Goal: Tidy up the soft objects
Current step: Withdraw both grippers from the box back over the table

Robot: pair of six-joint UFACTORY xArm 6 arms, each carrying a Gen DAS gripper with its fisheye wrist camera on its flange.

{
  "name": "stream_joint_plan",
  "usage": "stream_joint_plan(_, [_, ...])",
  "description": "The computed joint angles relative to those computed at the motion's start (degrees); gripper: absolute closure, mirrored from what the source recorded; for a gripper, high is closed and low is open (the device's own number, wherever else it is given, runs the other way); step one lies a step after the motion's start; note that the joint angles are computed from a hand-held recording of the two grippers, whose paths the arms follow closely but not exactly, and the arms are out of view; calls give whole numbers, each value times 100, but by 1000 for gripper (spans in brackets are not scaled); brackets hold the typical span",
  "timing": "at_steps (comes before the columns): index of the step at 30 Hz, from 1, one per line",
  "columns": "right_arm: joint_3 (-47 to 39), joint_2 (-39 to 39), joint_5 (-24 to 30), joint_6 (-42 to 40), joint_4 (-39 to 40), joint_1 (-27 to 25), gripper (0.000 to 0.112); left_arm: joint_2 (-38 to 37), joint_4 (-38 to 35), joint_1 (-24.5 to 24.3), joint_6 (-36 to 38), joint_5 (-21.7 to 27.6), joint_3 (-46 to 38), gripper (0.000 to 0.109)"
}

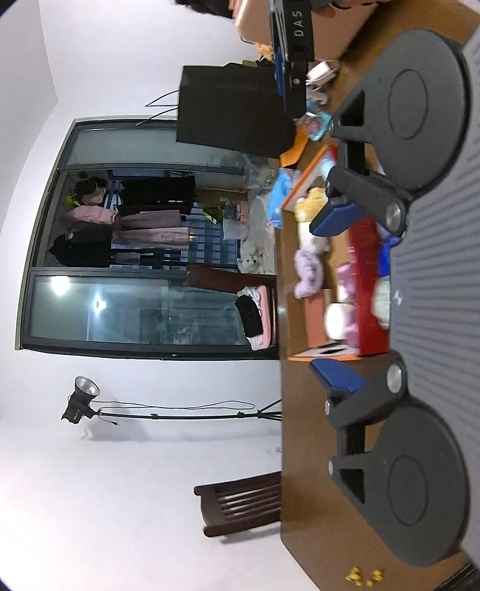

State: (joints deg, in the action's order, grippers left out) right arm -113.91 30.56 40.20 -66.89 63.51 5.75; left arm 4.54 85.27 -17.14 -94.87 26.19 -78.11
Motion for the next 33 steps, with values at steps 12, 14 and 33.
stream_joint_plan(12, [3920,-2238,-442,-2439,1491,-150,47,-1263,398,-1008,-1669,984,2299,25])
stream_joint_plan(14, [4298,-2456,-273,-2390,1551,-242,47,-1394,321,-1109,-1781,945,2525,25])
stream_joint_plan(33, [2264,-511,-1522,-1639,470,475,57,-126,161,-360,-1250,48,1245,25])
